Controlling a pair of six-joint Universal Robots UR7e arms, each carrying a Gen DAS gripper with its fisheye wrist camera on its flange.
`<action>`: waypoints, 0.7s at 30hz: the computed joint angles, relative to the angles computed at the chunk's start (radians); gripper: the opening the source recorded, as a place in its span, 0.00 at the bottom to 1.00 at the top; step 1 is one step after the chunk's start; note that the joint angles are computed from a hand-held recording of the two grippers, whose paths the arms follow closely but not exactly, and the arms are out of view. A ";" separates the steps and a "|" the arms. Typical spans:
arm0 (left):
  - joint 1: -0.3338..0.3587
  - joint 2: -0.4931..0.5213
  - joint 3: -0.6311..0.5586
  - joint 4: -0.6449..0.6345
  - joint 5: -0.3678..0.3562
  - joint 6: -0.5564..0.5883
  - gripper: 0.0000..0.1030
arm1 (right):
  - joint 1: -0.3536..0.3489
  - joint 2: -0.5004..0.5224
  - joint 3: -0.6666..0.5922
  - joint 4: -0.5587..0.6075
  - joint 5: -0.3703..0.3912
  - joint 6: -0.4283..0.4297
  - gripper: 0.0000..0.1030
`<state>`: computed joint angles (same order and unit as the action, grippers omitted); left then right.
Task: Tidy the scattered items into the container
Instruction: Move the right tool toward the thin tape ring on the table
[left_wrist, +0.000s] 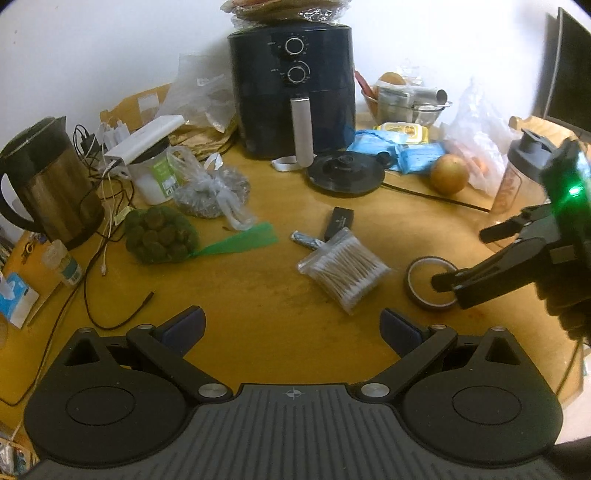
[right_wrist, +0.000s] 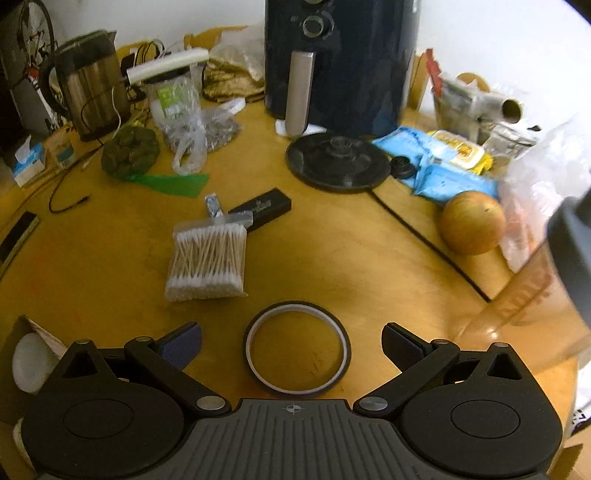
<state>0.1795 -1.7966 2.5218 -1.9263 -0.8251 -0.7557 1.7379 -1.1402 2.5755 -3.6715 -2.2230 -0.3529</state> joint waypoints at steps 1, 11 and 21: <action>0.005 -0.001 -0.004 0.005 -0.011 -0.002 1.00 | -0.008 0.009 -0.006 0.000 0.002 -0.006 1.00; 0.017 -0.018 -0.017 0.076 -0.054 -0.071 1.00 | -0.104 0.076 -0.055 0.036 0.041 -0.014 1.00; 0.021 -0.011 -0.026 0.099 -0.064 -0.121 1.00 | -0.126 0.120 -0.093 0.076 0.021 -0.020 0.93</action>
